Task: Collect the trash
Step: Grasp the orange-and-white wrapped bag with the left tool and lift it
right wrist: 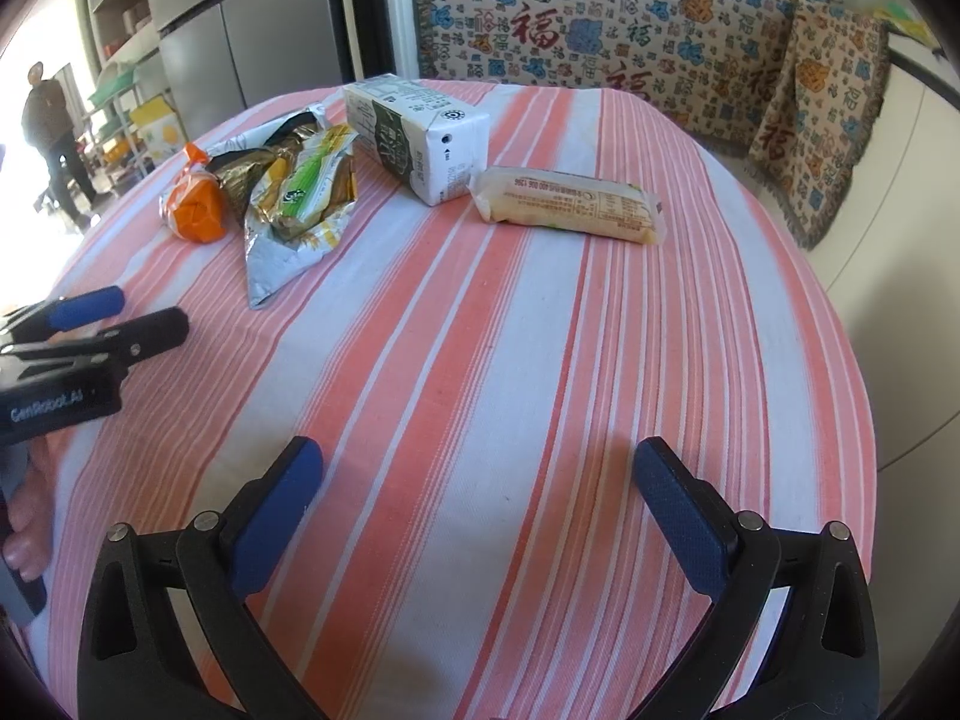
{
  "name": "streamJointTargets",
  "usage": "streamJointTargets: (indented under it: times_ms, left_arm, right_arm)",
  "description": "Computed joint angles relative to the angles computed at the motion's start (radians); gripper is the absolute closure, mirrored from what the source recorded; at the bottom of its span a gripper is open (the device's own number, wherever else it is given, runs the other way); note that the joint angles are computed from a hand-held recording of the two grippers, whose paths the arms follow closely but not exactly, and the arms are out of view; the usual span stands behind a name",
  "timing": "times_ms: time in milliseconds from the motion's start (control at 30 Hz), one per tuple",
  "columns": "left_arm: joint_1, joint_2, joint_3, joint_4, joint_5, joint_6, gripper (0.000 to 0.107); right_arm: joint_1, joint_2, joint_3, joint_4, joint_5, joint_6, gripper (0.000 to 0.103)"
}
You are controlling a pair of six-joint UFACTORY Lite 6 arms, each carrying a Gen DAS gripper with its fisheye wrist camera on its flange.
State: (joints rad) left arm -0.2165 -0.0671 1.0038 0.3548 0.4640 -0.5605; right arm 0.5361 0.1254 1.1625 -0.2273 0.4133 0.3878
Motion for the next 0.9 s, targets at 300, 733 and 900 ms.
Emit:
streamJointTargets:
  times_ms: [300, 733, 900]
  left_arm:
    - [0.026, 0.27, 0.28, 0.123, 0.065, -0.158, 0.02]
    - [0.337, -0.056, -0.049, -0.232, -0.023, 0.398, 0.02]
    - [0.302, -0.015, 0.013, -0.362, -0.009, 0.541, 0.02]
  right_arm:
    - [0.001, -0.001, -0.002, -0.002, -0.001, 0.002, 0.001]
    - [0.002, -0.002, -0.004, -0.006, -0.001, 0.006, 0.001]
    - [0.003, -0.003, -0.005, -0.008, -0.001, 0.008, 0.001]
